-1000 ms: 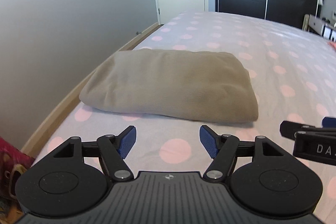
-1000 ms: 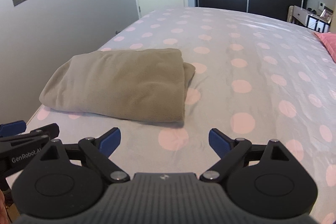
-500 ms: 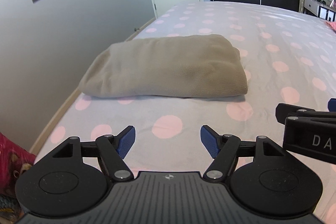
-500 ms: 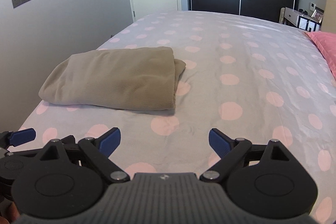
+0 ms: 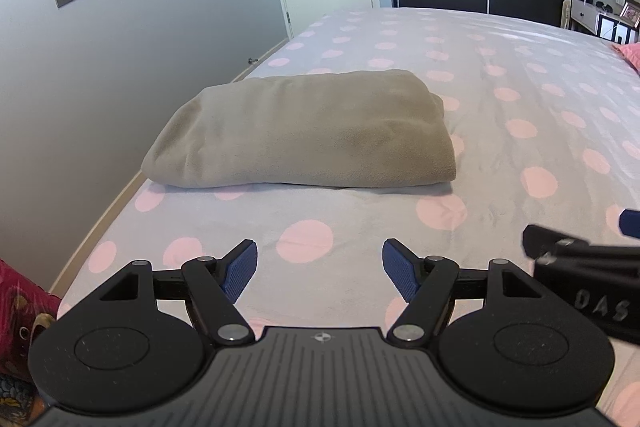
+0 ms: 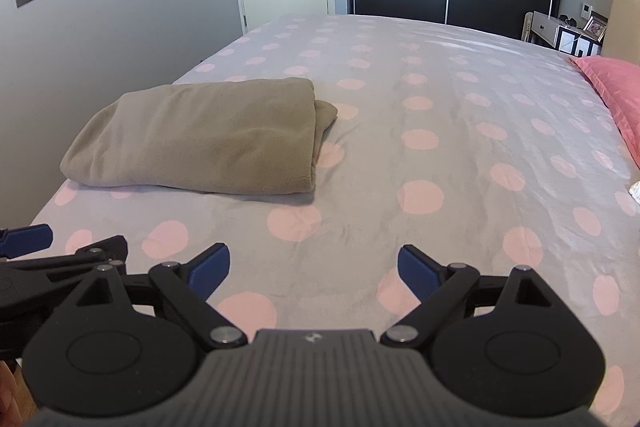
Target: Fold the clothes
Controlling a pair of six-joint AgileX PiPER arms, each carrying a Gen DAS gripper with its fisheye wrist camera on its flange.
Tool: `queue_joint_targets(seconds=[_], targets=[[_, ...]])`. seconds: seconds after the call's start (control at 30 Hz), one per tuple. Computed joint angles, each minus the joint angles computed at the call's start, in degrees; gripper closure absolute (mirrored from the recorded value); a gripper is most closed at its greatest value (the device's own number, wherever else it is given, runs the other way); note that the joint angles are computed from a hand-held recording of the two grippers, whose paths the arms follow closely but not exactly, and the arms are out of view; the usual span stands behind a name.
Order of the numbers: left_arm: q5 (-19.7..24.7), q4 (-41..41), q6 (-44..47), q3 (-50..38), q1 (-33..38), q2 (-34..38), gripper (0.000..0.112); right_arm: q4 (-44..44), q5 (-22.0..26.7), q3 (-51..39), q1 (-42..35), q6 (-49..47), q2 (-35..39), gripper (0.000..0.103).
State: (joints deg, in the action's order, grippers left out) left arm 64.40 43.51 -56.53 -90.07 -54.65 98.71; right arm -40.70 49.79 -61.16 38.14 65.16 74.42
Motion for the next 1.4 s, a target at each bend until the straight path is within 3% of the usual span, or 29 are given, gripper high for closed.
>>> queue_joint_targets(seconds=[1.4], targets=[[2.9,1.2,0.4,-3.7,-1.8,2.4,0.047,-0.2,-0.3,1.7,-0.5,1.1,-1.6,0.011]])
